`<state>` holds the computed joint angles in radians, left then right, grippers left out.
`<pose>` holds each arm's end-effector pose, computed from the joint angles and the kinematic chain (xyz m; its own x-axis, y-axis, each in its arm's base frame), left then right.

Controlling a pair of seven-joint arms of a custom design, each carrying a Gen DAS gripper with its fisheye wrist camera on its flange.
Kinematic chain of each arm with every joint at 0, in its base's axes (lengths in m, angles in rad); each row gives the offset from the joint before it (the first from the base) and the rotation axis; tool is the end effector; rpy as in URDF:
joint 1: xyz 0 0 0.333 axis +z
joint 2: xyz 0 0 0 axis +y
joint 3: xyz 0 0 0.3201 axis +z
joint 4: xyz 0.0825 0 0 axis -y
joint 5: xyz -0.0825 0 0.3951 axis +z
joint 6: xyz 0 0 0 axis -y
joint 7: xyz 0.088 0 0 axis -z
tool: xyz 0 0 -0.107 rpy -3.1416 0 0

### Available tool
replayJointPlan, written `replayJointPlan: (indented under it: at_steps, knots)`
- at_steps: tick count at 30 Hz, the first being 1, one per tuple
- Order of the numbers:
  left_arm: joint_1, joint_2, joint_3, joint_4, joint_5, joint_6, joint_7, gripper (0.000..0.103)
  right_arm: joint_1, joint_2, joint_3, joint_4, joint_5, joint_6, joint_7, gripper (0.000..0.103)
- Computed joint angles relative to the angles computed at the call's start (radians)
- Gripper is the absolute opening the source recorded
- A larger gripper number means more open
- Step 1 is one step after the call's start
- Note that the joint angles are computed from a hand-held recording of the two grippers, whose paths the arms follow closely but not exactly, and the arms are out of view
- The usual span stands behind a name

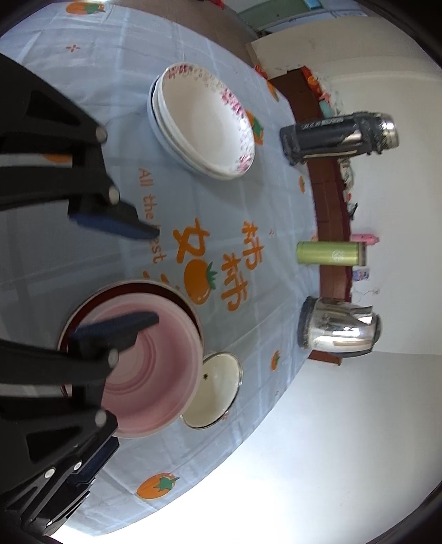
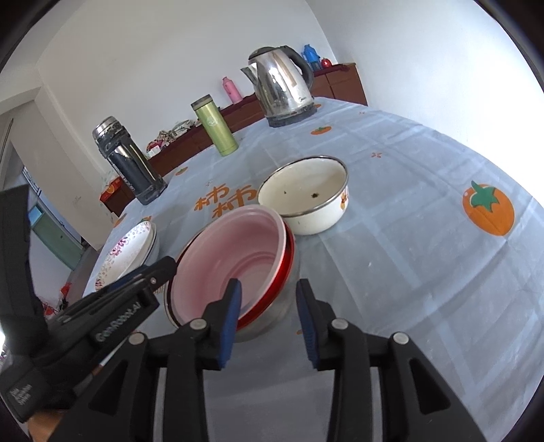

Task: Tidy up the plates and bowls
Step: 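Withdraw both grippers and move toward the white enamel bowl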

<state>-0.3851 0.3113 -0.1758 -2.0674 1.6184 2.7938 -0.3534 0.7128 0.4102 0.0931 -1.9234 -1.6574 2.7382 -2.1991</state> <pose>0.4836 -0.3551 0.2932 -0.0960 -0.9950 0.0288 -0.6818 0.0446 -0.7302 0.4176 0.4864 0.2885 -0.0570 -0.9090 -0.4128 -0.6649 0.3430 -0.6635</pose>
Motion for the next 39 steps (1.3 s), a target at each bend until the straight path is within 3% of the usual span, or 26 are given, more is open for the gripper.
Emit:
replayJointPlan:
  at_steps: [3, 8, 22, 39]
  knots:
    - [-0.008, -0.026, -0.005, -0.02, 0.036, -0.052, -0.039, 0.062, 0.007, -0.022, 0.003, -0.017, -0.03, -0.02, 0.033, 0.036]
    - [0.004, -0.049, -0.013, -0.04, 0.059, -0.049, -0.071, 0.062, 0.019, -0.066, 0.023, -0.052, -0.026, -0.086, 0.035, 0.041]
    - [0.008, -0.07, -0.034, -0.071, 0.071, -0.058, -0.09, 0.062, 0.014, -0.103, 0.051, -0.104, -0.023, -0.114, 0.07, 0.041]
    - [-0.01, -0.021, -0.034, -0.014, 0.073, 0.003, -0.032, 0.062, -0.032, -0.15, 0.057, -0.186, -0.038, -0.121, 0.139, 0.041]
